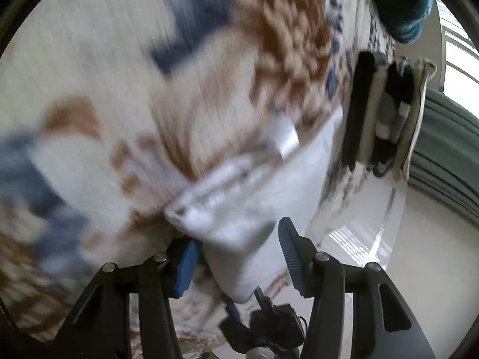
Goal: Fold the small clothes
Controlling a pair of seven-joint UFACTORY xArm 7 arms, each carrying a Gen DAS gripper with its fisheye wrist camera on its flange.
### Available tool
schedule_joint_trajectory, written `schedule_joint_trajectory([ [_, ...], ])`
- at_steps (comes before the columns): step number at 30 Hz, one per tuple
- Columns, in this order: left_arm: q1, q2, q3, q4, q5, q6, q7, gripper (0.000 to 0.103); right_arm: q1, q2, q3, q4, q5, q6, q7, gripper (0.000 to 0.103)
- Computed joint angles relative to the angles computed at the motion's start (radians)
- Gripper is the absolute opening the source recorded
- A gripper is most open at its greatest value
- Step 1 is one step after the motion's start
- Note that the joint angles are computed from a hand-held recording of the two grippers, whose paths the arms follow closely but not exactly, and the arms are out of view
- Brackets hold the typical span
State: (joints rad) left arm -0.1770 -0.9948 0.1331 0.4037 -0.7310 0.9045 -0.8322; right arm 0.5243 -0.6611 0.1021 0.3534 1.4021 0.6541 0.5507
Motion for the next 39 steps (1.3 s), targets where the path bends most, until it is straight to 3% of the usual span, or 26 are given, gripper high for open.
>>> schedule_joint_trajectory([
  [1, 0.022, 0.008, 0.016, 0.007, 0.037, 0.022, 0.007, 0.048, -0.008, -0.001, 0.010, 0.002, -0.031, -0.006, 0.027, 0.040],
  [3, 0.061, 0.035, 0.048, 0.058, 0.128, 0.096, 0.040, 0.050, -0.019, -0.011, 0.001, 0.008, -0.104, 0.020, 0.068, 0.040],
  [5, 0.062, 0.113, 0.068, 0.130, 0.190, 0.139, 0.129, 0.051, -0.046, -0.015, -0.026, 0.040, -0.263, 0.105, 0.110, 0.040],
  [6, 0.052, 0.153, 0.081, 0.168, 0.202, 0.154, 0.191, 0.060, -0.066, -0.019, -0.045, 0.062, -0.354, 0.159, 0.116, 0.041],
  [8, -0.005, 0.277, 0.101, 0.261, 0.193, 0.159, 0.353, 0.066, -0.105, -0.017, -0.059, 0.120, -0.519, 0.238, 0.108, 0.057],
  [10, -0.070, 0.367, 0.145, 0.309, 0.123, 0.171, 0.523, 0.067, -0.114, 0.014, -0.081, 0.169, -0.584, 0.242, 0.024, 0.070],
  [13, -0.155, 0.555, 0.187, 0.383, -0.038, 0.181, 0.716, 0.067, -0.083, 0.132, -0.143, 0.221, -0.509, 0.196, -0.191, 0.072],
  [16, -0.179, 0.697, 0.181, 0.444, -0.124, 0.218, 0.837, 0.067, -0.059, 0.289, -0.203, 0.275, -0.339, 0.206, -0.424, 0.072],
  [18, -0.173, 0.723, 0.154, 0.460, -0.153, 0.207, 0.884, 0.066, -0.067, 0.371, -0.203, 0.311, -0.244, 0.221, -0.520, 0.074],
  [19, -0.163, 0.713, 0.140, 0.457, -0.154, 0.203, 0.898, 0.064, -0.070, 0.400, -0.202, 0.325, -0.194, 0.227, -0.573, 0.074],
  [20, -0.152, 0.704, 0.124, 0.456, -0.148, 0.199, 0.904, 0.041, -0.078, 0.420, -0.192, 0.341, -0.176, 0.232, -0.594, 0.071],
  [21, -0.142, 0.700, 0.114, 0.456, -0.157, 0.206, 0.912, 0.026, -0.082, 0.436, -0.175, 0.348, -0.156, 0.222, -0.610, 0.067],
  [23, -0.121, 0.700, 0.090, 0.463, -0.187, 0.189, 0.907, 0.021, -0.098, 0.456, -0.145, 0.374, -0.159, 0.230, -0.618, 0.019],
  [25, -0.097, 0.689, 0.057, 0.471, -0.187, 0.178, 0.884, 0.020, -0.115, 0.448, -0.112, 0.378, -0.142, 0.213, -0.606, 0.015],
  [32, -0.007, 0.682, -0.005, 0.579, -0.203, 0.244, 0.831, 0.019, -0.181, 0.417, -0.033, 0.503, -0.287, 0.231, -0.461, 0.013],
  [35, 0.027, 0.736, -0.024, 0.720, -0.191, 0.305, 0.802, 0.019, -0.195, 0.436, -0.029, 0.619, -0.377, 0.283, -0.389, 0.013],
  [39, 0.072, 0.907, -0.047, 1.036, -0.183, 0.385, 0.759, 0.019, -0.220, 0.503, -0.030, 0.835, -0.480, 0.355, -0.296, 0.013],
])
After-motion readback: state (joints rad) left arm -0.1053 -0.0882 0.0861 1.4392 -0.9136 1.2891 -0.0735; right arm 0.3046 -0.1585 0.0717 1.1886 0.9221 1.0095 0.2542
